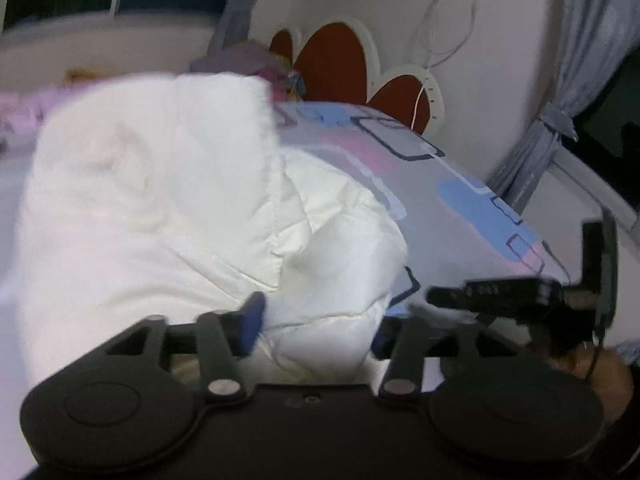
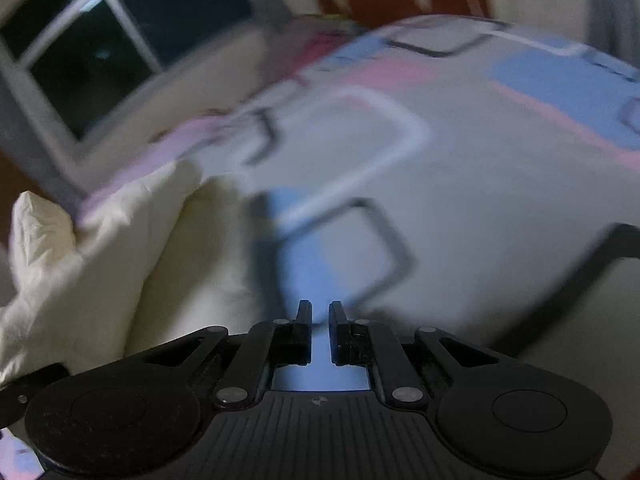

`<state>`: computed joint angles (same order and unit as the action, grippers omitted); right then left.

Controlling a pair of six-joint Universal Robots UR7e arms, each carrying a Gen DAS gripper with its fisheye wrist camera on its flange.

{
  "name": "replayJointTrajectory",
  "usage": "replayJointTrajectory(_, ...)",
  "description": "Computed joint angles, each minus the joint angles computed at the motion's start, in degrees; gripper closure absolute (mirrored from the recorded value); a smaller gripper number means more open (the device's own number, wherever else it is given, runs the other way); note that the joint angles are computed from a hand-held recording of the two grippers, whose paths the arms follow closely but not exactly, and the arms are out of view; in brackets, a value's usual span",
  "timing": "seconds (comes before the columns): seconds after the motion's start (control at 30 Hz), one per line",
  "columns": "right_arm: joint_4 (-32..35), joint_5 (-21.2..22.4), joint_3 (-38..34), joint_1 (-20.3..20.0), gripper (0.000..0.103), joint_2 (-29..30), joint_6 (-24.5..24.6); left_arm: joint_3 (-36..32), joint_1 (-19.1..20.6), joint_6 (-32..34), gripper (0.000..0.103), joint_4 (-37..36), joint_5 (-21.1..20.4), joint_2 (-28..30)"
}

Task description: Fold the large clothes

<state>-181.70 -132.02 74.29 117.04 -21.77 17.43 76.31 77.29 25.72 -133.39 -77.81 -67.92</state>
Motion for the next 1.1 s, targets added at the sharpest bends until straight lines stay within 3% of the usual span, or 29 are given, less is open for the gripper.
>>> replayJointTrajectory(0.03,0.39,-1.74,1.02,-0.29,0.095,-0.67,0.49,0.64,0.31,-1.29,0.028,-1.12,-0.94,0.55)
replayJointTrajectory(0.17,1.51,-6.52,4.28,-1.46,0.095,-2.81,2.09,2.14,-0.29,-2.72,0.010,-4.79,0.20,1.99)
replayJointTrajectory(0.27,2.01,-6.15,7.27,-2.55,0.095,-4.98,4.23,-0.50,-0.70,-4.39,0.008,-2.63,-0.48,3.27)
replayJointTrajectory(0.33,1.47,-5.73,8.27,-2.75,0.095,-5.49,3.96,-1.50,-0.09,-4.88,0.009,-1.27,-4.84,2.40)
replayJointTrajectory(0.4,1.35,-5.43,8.63,-2.73,0.095,-5.73,3.63,-1.37,-0.27,-6.34,0.011,-1.57,-6.25,0.97)
replayJointTrajectory(0.53,1.00,-5.10,8.17,-3.16,0.095,-5.29,3.38,-0.14,0.73,-8.79,0.012,-7.46,-9.99,-3.17)
replayJointTrajectory(0.63,1.17,-5.40,7.62,-3.25,0.095,-4.90,3.72,0.12,2.29,-8.84,0.012,-12.72,-7.97,-4.46)
replayJointTrajectory(0.7,1.45,-5.83,6.68,-3.27,0.095,-4.32,3.50,-2.03,2.51,-8.11,0.018,-8.59,-3.45,-3.32)
replayJointTrajectory(0.77,1.95,-6.59,5.82,-3.10,0.095,-3.83,3.71,-3.87,2.87,-6.35,0.026,-2.68,-2.85,-1.78)
replayJointTrajectory(0.97,5.99,-8.79,3.87,-2.40,0.095,-2.95,4.16,1.23,0.26,-0.99,0.025,-6.65,9.61,0.90)
replayJointTrajectory(1.1,8.25,-10.10,3.34,-2.03,0.095,-2.70,4.39,0.89,-0.23,1.75,0.025,-7.68,11.80,2.61)
